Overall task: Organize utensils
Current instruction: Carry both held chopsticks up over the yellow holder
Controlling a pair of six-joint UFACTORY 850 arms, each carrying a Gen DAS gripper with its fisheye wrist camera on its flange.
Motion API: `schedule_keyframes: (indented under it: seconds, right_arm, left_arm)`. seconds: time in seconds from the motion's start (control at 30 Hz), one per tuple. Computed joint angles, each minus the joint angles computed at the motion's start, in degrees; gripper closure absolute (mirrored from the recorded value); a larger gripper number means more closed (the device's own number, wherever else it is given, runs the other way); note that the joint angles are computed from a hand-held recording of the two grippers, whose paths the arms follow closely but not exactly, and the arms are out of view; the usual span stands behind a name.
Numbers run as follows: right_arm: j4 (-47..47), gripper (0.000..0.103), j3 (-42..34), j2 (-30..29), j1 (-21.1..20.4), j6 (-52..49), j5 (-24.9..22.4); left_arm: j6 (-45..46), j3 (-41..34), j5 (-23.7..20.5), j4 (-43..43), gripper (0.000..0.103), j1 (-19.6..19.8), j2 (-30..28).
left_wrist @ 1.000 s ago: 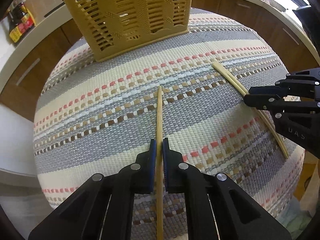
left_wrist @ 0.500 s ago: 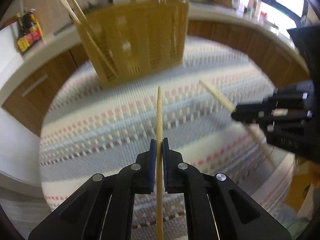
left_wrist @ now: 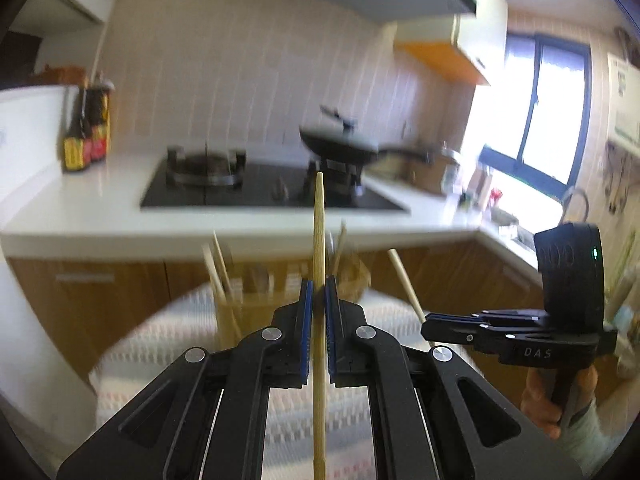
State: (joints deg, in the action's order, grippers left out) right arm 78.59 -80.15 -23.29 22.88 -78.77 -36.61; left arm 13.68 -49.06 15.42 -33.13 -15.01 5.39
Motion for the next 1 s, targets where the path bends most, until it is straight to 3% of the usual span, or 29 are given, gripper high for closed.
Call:
schedule_keyframes:
  seconds: [0.23,0.3,0.37,0.47,0.63,0.9,1.0]
  right_arm:
    - [19.3,0.093,-4.5,-1.8,0.6,-18.7,3.5]
    - [25.8,0.093,-5.4,-2.6,1.1,-25.2,5.0]
    - [32.0,0.092,-6.7,-3.9,1.6,-31.8,6.7]
    - [36.7,0.092,-9.4,-5.9,2.4,-37.5,9.3]
    - [41.6,0.092,-15.1,-10.6,2.3,-41.0,9.8]
    - [51.8,0.092,-20.0,-15.8,3.1,-50.1,11.1]
    - [60.5,0.092,-19.5,-16.3,3.5,-57.4,11.0]
  left_arm:
    - [-1.2,-3.6,9.9,1.6,0.099,1.0,-2.0]
    - [-5.8,-4.7,10.8,6.1,0.099,2.2,-3.1]
    - [-8.1,-5.5,14.3,8.6,0.099,2.7,-5.0]
    - [-10.2,-6.6,18.1,10.8,0.099,3.7,-7.8]
    - [-14.5,-8.3,23.5,11.8,0.099,5.6,-13.0]
    - [-14.5,-10.0,26.2,12.0,0.099,6.8,-17.0]
    - [-13.7,-10.1,27.3,11.5,0.099,6.6,-17.9]
